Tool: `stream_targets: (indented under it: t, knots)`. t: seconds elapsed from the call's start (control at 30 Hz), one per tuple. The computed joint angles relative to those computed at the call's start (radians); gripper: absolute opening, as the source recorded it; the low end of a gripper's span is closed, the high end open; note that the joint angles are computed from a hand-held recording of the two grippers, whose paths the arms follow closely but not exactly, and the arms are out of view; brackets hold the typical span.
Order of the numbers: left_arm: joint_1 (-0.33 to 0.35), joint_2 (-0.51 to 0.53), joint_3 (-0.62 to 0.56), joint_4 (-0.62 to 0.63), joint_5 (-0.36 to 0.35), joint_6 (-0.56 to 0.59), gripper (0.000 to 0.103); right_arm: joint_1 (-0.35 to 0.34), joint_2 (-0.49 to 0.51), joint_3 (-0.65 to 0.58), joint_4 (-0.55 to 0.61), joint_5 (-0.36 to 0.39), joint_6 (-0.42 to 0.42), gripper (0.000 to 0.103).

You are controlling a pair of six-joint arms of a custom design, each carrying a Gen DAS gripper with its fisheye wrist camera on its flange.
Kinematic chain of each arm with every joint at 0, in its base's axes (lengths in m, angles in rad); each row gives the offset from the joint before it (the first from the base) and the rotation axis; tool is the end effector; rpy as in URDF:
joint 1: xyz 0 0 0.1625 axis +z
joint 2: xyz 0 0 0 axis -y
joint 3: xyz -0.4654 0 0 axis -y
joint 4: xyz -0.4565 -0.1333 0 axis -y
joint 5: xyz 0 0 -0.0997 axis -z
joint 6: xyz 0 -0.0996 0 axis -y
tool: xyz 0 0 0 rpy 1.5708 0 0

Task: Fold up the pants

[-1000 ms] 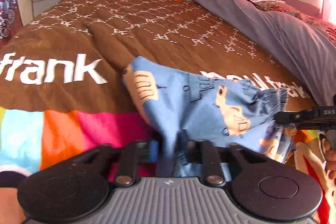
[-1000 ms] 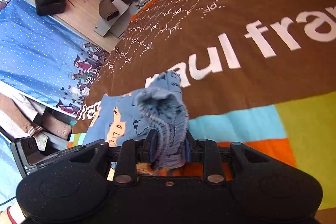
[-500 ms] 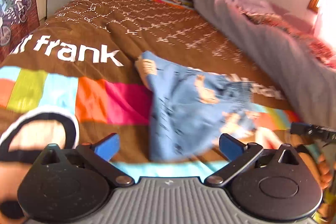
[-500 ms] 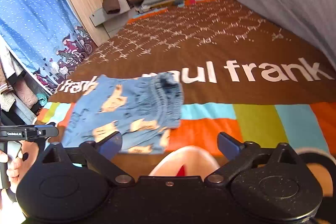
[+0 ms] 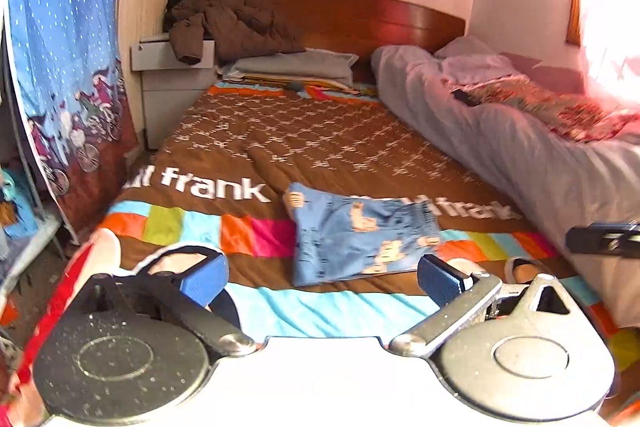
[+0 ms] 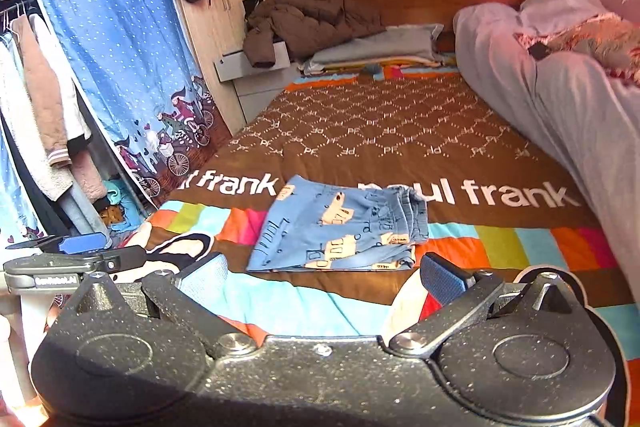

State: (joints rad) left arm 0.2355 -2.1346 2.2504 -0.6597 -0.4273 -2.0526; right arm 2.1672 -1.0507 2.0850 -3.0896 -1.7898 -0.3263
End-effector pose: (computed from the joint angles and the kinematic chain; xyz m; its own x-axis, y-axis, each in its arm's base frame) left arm -0.1627 -0.2693 0.3965 -0.7520 -0.3779 -0.5401 0.3522 0.4622 -0.8138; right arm 0.4283 -0.4321 0.1344 -0.6595 -0.6747 0.3314 -0.7479 0.5446 -0.3796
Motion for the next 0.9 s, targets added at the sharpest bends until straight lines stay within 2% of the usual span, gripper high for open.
stream_targets:
  t: [0.07,0.17,0.3,0.4,0.6,0.9]
  knots:
    - [-0.048,-0.012,-0.002,-0.021,-0.027,-0.014,0.103,0.021,-0.033,0.017,0.026,-0.013,0.012,0.102]
    - [-0.096,0.044,-0.029,0.037,-0.089,-0.083,0.103,0.053,-0.076,0.041,0.064,-0.056,0.042,0.102]
    - [-0.142,0.090,-0.046,0.054,-0.184,-0.121,0.103,0.090,-0.116,0.085,0.040,-0.113,0.031,0.102]
    - [-0.174,0.086,-0.037,0.049,-0.220,-0.139,0.103,0.105,-0.137,0.113,0.027,-0.126,0.041,0.102]
    - [-0.208,0.082,-0.022,0.069,-0.256,-0.179,0.103,0.123,-0.155,0.141,0.021,-0.124,0.040,0.102]
    - [-0.213,0.085,-0.018,0.059,-0.247,-0.171,0.103,0.128,-0.159,0.143,0.021,-0.129,0.042,0.102]
